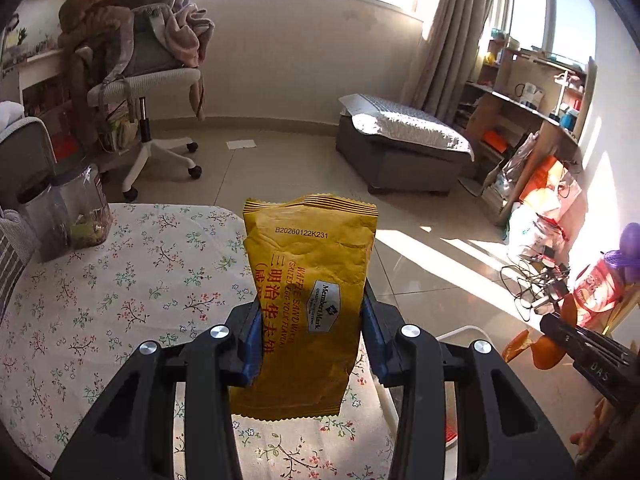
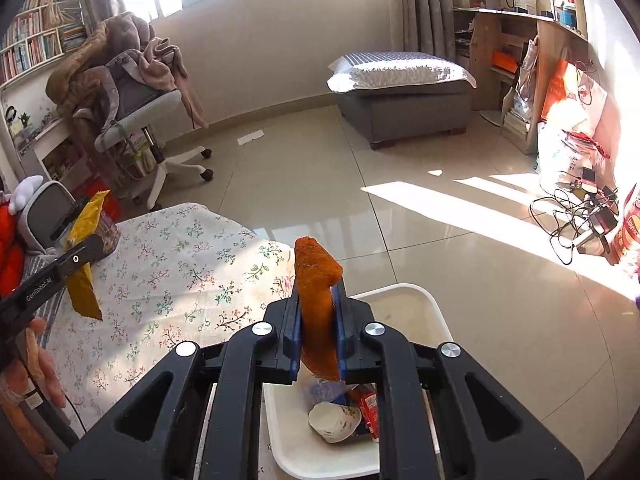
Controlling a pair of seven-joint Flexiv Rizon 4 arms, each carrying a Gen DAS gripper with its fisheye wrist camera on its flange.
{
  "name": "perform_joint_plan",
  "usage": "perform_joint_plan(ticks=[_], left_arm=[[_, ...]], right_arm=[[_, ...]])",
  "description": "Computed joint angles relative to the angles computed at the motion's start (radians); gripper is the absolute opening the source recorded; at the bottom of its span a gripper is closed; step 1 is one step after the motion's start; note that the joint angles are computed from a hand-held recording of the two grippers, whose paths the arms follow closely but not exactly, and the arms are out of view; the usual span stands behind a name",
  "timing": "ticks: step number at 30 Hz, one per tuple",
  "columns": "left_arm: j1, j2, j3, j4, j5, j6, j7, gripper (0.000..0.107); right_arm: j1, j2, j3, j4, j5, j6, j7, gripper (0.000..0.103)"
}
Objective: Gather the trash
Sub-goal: 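Carry the peel pieces into the bin and open the right tool while the left holds the packet, then lower the yellow packet into the bin and open the left tool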
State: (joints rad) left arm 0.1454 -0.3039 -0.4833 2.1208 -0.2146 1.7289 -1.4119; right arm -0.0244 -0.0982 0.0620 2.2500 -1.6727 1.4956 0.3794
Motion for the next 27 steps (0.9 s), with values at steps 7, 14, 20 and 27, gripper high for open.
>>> perform_joint_plan(ticks=[7,14,20,27], left_arm=[[0.036,-0.021,-0.123,0.002,0.011,-0.013,0.024,0.041],[0.009,-0.062,-0.183,-0.017,0.024,-0.032,0.047,0.041],[-0.006,-0.099,-0.220,-0.039,0.026,-0.044,0.070,0.042],[0.053,-0.171,-0.330,-0.062,0.023,-0.079,0.108,0.046]], right_arm=[[0.012,0.042,-0.008,0.079,0.163,-0.084,-0.105,0.057],[-0.025,0.105,-0.018,0.126,0.131,-0.150,-0.021,0.071],[-0.034,0.147,-0.011,0.156,0.137,-0.241,-0.014,0.082],[-0.032,0.172,-0.003,0.171,0.148,-0.308,-0.010,0.090]])
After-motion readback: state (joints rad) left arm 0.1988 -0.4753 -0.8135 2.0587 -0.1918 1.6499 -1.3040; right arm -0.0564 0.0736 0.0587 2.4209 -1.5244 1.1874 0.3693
